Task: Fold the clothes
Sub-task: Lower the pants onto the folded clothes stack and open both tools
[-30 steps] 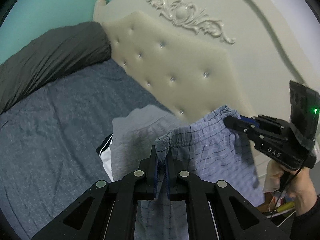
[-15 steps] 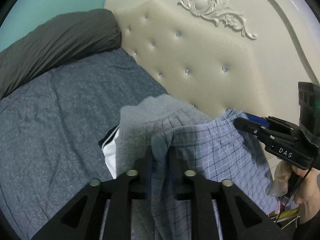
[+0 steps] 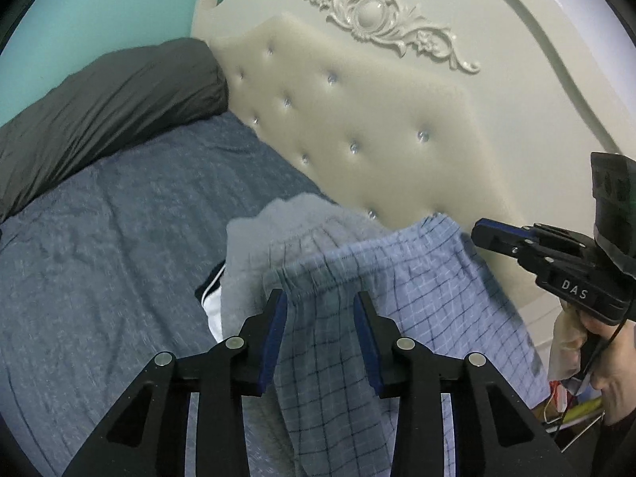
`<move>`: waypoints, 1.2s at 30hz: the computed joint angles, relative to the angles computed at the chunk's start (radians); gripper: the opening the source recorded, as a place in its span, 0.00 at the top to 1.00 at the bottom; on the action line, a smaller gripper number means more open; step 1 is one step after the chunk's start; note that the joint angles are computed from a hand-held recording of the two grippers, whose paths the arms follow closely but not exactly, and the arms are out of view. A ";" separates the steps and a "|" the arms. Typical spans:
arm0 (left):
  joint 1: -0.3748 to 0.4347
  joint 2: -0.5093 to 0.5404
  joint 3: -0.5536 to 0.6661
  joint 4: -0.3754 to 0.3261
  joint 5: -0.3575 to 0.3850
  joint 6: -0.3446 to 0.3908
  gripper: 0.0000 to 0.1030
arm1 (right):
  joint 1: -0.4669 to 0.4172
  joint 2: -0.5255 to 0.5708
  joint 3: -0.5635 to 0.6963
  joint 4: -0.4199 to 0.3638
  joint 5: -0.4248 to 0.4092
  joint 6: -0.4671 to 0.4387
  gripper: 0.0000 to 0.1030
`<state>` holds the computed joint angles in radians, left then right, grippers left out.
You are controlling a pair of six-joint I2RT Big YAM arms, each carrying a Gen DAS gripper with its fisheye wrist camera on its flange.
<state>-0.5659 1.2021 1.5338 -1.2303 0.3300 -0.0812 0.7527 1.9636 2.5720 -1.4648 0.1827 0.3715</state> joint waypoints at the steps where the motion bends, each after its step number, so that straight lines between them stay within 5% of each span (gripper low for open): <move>1: -0.002 0.002 -0.004 -0.001 -0.010 0.001 0.63 | -0.003 -0.005 -0.017 0.006 0.000 0.010 0.92; 13: 0.021 0.018 -0.025 0.003 -0.029 0.018 0.63 | -0.025 -0.036 -0.108 0.004 0.016 0.052 0.92; 28: 0.027 -0.200 -0.116 -0.104 0.021 0.081 0.63 | 0.101 -0.404 -0.599 0.292 0.028 0.086 0.92; 36: -0.041 -0.318 -0.208 -0.121 -0.041 0.052 0.63 | 0.153 -0.499 -0.766 0.321 0.068 0.162 0.92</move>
<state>-0.6064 0.8840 1.3253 -1.3509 0.2886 -0.0292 0.9055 1.4647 1.8056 -1.1440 0.2512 0.5333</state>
